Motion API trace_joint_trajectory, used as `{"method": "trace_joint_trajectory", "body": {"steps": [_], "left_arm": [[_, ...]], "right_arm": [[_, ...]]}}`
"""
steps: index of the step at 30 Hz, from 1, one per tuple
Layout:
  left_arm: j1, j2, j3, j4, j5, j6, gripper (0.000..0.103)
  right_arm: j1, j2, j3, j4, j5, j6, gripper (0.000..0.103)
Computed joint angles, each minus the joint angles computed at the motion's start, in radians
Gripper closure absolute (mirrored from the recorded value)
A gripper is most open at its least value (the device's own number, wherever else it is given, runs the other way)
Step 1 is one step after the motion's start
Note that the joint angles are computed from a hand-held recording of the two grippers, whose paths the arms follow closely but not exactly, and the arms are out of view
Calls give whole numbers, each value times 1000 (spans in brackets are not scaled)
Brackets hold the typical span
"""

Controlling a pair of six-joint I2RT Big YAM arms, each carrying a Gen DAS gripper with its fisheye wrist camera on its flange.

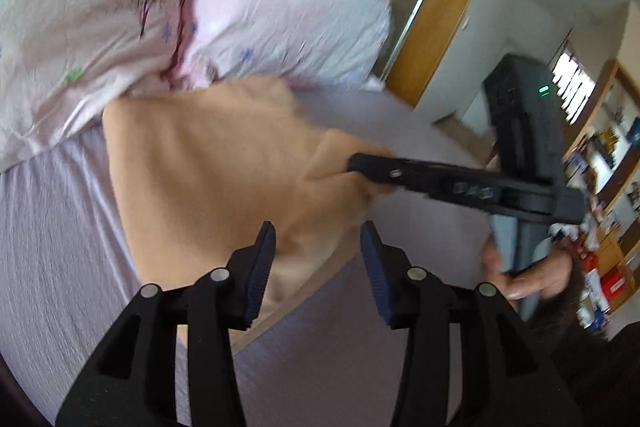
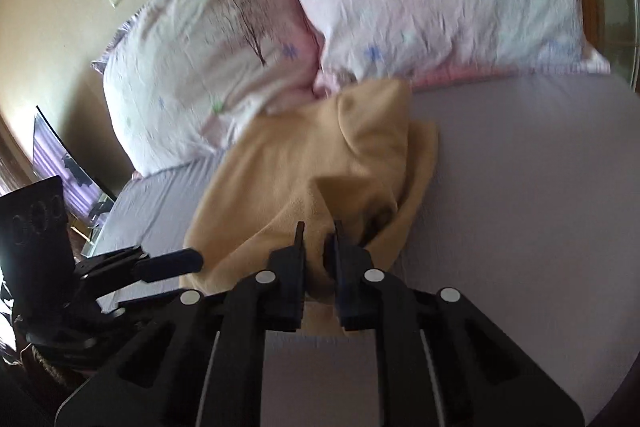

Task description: Fold small clothes

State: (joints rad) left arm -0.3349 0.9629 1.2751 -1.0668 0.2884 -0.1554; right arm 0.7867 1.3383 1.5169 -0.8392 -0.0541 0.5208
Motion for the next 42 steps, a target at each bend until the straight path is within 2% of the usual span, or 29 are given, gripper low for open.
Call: {"method": "trace_joint_trajectory", "body": {"steps": [2, 4, 5, 7, 8, 9, 10, 11, 12, 16, 19, 21, 22, 23, 24, 25, 26, 28, 30, 32, 35, 37, 39, 40, 42], "left_arm": [[9, 5, -18, -44, -1, 7, 67], [27, 6, -34, -77, 4, 16, 77], [37, 4, -38, -86, 14, 21, 77], [81, -16, -47, -82, 81, 18, 75], [112, -30, -52, -69, 125, 5, 72], [158, -47, -60, -40, 177, -23, 62], [202, -59, -66, -13, 210, -56, 51], [252, -58, -67, 7, 231, -95, 47], [283, -49, -62, 7, 242, -117, 46], [370, 26, -41, -13, 298, -196, 45], [368, 96, -22, -40, 322, -221, 44], [356, 137, -7, -31, 324, -239, 42], [353, 141, -9, -3, 323, -257, 39], [350, 144, -10, 14, 323, -272, 39], [346, 145, -13, 32, 323, -292, 40], [343, 145, -19, 50, 318, -319, 52], [343, 149, -22, 56, 310, -339, 59], [362, 144, -35, 76, 349, -340, 72], [394, 112, -41, 62, 393, -302, 74], [448, 61, -42, 15, 425, -221, 74], [542, -1, -33, -59, 440, -90, 72], [588, -14, -13, -140, 375, 25, 68], [610, -22, -9, -197, 292, 78, 67], [632, -44, -16, -225, 291, 110, 66], [617, -115, -44, -208, 232, 149, 66]], "right_arm": [[-8, -34, -65, -12, -1, 24, 91], [-27, -63, -131, -2, -50, 69, 92], [-35, -76, -149, 7, -70, 77, 92], [-53, -103, -165, 29, -113, 98, 91], [-64, -116, -166, 42, -137, 111, 84], [-80, -124, -162, 58, -170, 133, 52], [-99, -127, -159, 79, -202, 156, 27], [-122, -125, -156, 116, -230, 184, 1], [-142, -111, -145, 133, -258, 193, 2], [-214, 34, -15, 56, -394, 240, 2], [-223, 148, 103, -36, -423, 221, 7], [-218, 192, 152, -60, -436, 199, 14], [-216, 210, 172, -73, -440, 184, 15], [-209, 223, 187, -74, -425, 169, 21], [-207, 233, 191, -65, -433, 160, 42], [-209, 243, 185, -39, -482, 174, 53], [-214, 238, 150, 38, -543, 227, 60], [-208, 228, 128, 95, -550, 243, 64], [-199, 213, 106, 167, -599, 268, 71], [-178, 213, 108, 220, -649, 284, 72], [-128, 243, 165, 212, -659, 241, 73], [-84, 299, 266, 70, -569, 148, 71], [-57, 328, 334, -64, -441, 93, 62], [-51, 320, 335, -85, -392, 94, 60], [-56, 239, 250, 0, -352, 144, 40]]}}
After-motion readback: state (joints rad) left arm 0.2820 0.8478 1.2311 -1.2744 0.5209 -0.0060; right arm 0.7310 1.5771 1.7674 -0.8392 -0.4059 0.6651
